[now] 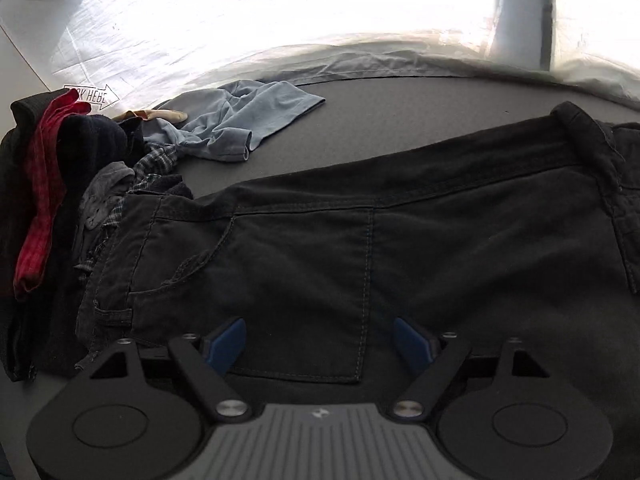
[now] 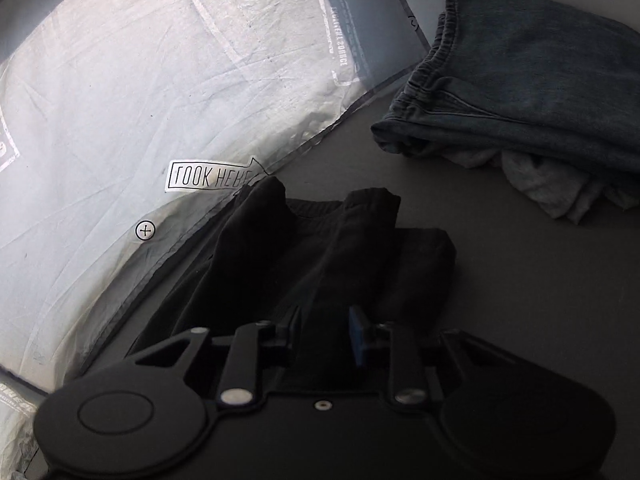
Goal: Fold clothes
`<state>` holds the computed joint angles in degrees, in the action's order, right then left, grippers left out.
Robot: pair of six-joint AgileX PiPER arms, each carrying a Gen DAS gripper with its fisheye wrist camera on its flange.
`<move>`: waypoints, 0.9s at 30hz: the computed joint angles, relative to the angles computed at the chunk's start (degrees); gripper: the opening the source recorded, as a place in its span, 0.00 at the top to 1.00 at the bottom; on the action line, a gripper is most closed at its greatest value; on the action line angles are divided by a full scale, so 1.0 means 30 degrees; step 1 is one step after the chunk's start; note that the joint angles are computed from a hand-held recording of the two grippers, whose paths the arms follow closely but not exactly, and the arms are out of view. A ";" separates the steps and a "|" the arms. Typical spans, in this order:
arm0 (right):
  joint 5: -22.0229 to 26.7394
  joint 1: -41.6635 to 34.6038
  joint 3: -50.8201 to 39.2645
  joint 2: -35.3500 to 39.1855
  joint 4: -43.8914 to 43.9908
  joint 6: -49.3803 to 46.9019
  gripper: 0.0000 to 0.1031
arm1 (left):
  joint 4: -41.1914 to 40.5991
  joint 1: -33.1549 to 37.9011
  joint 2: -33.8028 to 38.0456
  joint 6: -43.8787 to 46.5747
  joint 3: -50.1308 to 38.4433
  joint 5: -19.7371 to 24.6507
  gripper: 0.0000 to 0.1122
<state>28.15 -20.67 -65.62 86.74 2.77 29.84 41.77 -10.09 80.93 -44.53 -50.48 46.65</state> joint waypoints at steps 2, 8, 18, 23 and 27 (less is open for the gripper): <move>0.0346 0.0328 -0.0612 0.0718 -0.2058 0.1801 0.61 | -0.0219 0.0068 0.0266 0.0012 -0.0343 0.0284 0.25; 0.0120 -0.0107 -0.1763 0.2449 -0.0710 -0.0437 0.78 | -0.1026 0.1079 0.0629 0.0577 -0.0538 -0.0375 0.21; -0.1747 -0.1922 0.3206 -0.3084 -0.0101 -0.2740 0.95 | -0.1767 0.1549 0.0904 0.0617 -0.0861 -0.0374 0.18; -0.0805 -0.2472 0.4247 -0.3428 -0.1168 -0.0664 0.76 | -0.2715 0.2093 0.0740 0.1933 -0.1004 -0.0367 0.14; -0.0240 -0.3302 0.5709 -0.6032 0.1030 -0.0870 0.67 | -0.2914 0.2128 -0.0108 0.2292 -0.0353 -0.0517 0.14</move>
